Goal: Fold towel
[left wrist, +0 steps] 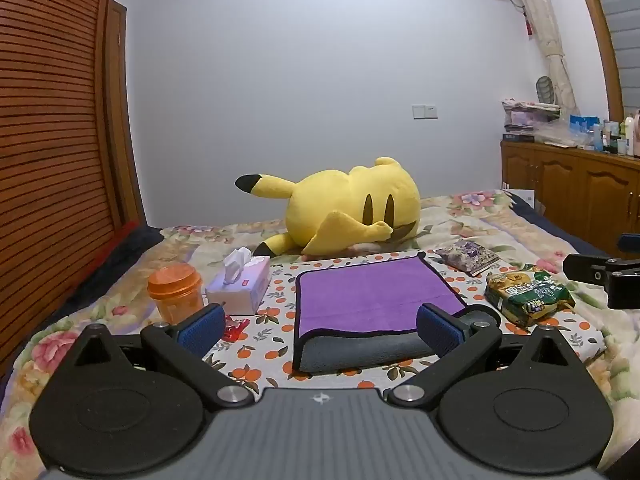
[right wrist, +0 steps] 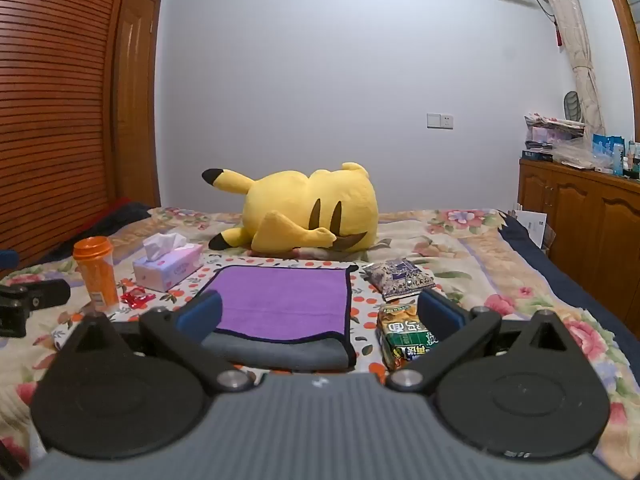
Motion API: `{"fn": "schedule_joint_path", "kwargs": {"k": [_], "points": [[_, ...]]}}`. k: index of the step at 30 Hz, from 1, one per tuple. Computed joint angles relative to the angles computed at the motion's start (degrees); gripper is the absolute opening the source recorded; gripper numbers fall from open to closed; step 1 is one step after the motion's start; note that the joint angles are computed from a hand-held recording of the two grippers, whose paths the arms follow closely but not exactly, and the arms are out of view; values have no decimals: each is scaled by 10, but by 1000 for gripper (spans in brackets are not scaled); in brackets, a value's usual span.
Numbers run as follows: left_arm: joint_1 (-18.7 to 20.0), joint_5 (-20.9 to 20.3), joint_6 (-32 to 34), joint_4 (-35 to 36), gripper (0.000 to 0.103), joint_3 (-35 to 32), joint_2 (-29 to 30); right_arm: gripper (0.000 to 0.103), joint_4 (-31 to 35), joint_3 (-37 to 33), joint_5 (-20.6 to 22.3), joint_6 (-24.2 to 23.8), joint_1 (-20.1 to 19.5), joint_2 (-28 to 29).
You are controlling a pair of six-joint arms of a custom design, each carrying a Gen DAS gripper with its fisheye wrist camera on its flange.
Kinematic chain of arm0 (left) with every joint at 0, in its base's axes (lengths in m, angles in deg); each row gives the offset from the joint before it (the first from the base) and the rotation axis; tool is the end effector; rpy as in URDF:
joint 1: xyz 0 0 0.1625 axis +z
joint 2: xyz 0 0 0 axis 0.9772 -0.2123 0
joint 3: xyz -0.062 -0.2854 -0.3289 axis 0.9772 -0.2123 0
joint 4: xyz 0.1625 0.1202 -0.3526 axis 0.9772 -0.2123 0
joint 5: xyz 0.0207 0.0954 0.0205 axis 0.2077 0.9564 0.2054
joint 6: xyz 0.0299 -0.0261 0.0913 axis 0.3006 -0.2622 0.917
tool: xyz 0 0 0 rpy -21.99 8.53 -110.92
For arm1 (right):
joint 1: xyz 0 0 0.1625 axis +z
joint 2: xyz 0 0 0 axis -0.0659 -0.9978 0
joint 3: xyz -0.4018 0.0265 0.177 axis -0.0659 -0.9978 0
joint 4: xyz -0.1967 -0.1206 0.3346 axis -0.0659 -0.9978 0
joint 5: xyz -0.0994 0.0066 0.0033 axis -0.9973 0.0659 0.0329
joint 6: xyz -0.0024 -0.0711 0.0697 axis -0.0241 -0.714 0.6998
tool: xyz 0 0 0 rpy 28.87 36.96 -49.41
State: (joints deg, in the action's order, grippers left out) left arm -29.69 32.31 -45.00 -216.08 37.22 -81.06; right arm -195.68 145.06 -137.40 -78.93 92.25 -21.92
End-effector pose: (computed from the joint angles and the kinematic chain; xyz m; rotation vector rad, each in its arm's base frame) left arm -0.2417 -0.5869 0.1103 0.7092 1.9093 -1.3535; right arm 0.1119 -0.6105 0.2057 0.7379 -2.0374 1.4978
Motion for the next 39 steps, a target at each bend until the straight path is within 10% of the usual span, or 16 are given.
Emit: {"fn": "schedule_joint_path", "kwargs": {"k": [39], "points": [[1,-2,11,-10,103,-1,2,103,3,0,2,0,-2,-3]]}}
